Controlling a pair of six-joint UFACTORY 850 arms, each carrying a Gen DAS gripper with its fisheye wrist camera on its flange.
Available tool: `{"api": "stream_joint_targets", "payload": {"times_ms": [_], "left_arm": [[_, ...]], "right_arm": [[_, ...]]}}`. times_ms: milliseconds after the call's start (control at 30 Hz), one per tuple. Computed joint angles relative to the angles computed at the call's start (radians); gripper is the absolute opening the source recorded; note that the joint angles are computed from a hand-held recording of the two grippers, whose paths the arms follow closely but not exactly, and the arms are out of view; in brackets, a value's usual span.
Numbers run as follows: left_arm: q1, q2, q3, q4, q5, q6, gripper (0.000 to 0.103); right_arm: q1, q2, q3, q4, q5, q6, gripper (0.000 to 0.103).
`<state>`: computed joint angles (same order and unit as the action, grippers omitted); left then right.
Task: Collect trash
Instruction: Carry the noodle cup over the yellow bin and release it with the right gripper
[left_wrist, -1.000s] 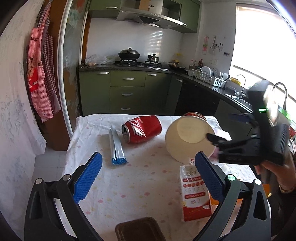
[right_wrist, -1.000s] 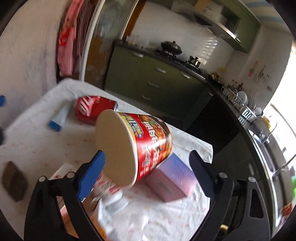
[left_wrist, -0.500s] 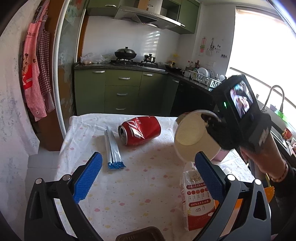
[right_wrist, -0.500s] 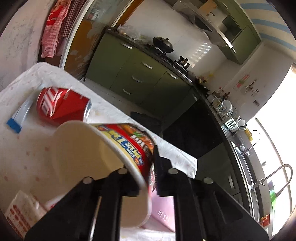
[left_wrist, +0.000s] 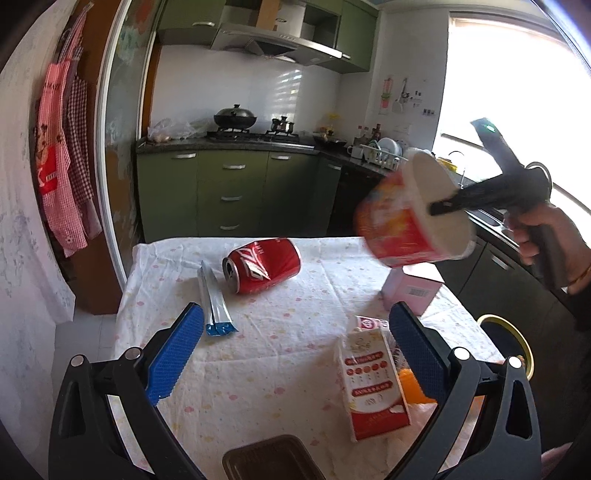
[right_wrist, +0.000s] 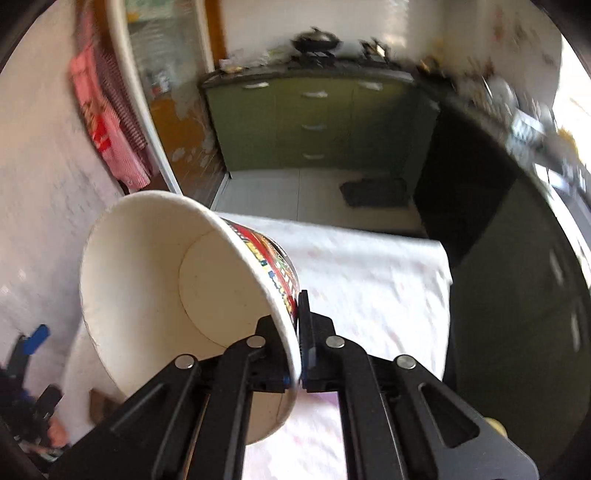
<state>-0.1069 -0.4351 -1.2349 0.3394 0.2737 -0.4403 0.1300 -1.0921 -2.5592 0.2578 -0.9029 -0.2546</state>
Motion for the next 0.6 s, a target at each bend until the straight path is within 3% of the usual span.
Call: {"api": "stream_joint_targets", "payload": {"times_ms": [133,300,400,600], "left_arm": [[-0.012,0.034,0.036,0.045,0.013,-0.042,0.099],[-0.036,0.05,0.055,0.068,0.005,-0.056,0.099],[-0.051,0.05,0.05,0.103,-0.01,-0.092,0.099],[-0.082,0.048,0.036,0.106,-0.044,-0.101,0.099]], "right_arm": [[-0.111,0.224,0.375,0.062,0.049,0.001,0.004],[-0.241,0.348,0.629,0.001,0.075,0.097,0.004],[-0.301,0.349,0.691,-0.026,0.064,0.142,0.004],[-0.362,0.262,0.692,-0.066,0.032,0.187,0.004]]}}
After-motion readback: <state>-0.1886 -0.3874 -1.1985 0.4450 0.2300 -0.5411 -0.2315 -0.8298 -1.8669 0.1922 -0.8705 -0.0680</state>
